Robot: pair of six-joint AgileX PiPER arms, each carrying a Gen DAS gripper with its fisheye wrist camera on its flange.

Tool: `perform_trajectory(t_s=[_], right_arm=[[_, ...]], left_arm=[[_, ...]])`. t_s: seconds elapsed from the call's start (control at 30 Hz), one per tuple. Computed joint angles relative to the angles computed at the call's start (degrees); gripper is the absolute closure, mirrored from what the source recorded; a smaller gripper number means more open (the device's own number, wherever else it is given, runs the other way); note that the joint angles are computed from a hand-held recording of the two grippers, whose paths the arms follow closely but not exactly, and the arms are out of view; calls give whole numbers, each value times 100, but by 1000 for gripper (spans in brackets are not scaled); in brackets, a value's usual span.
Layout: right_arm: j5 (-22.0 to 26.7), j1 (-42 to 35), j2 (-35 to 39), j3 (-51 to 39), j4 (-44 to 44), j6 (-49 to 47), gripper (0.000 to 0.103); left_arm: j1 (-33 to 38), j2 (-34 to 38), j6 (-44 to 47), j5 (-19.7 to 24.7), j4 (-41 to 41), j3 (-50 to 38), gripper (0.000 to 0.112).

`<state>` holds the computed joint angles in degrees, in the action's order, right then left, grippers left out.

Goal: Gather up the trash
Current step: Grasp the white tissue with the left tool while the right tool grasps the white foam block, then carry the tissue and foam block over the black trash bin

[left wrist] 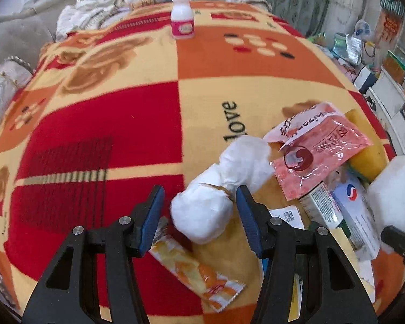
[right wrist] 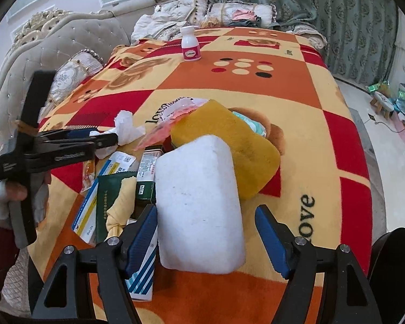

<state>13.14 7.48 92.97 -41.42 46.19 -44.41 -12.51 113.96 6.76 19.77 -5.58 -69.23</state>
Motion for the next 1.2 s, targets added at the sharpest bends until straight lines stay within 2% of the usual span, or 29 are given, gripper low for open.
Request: perform_trajectory(t_s=[0.03,0.1,0.13,0.17,0.2,0.3,0.43,0.53,0.63,0.8,0.97,1.2], right_arm=[[36,-27,66,-24,120,-118,31],[74,-75,130,-40,484,-490,33],[52,-108,118,8,844,-858,36],[88,-149,85,38,1111,-1144,51],[119,-157,79,27,1155,-1201,54],[190,-187,-141,95,1175,-1289,55],[618,-487,-507,297,1993,-2059,55],[924,-699,-689,458,2336,-2335,55],[1000,-770,-964,651,2311,-2286,55],[1198,-998,-1352,914,2208,-2215,55],[1307,-1198,-1676,1138,1958,-2094,55],[1638,-1820,-2075,1402,1800,-2222,55]], left_arm=[[54,25,283,13,-348,-21,76],[177,2,744,120,-1004,-52,80],[176,-55,733,92,-1053,-17,83],[178,-151,722,39,-1067,61,83],[183,-265,789,33,-1158,136,83],[277,-629,1342,68,-1832,408,84],[286,-1244,1832,109,-2582,882,84],[97,-1683,1800,13,-2636,1234,84],[-142,-1996,1585,-39,-2530,1475,84],[-725,-2496,572,-353,-1752,1886,84],[-1436,-2727,-1544,-517,144,2061,83],[-2131,-2720,-3176,-522,1537,2059,84]])
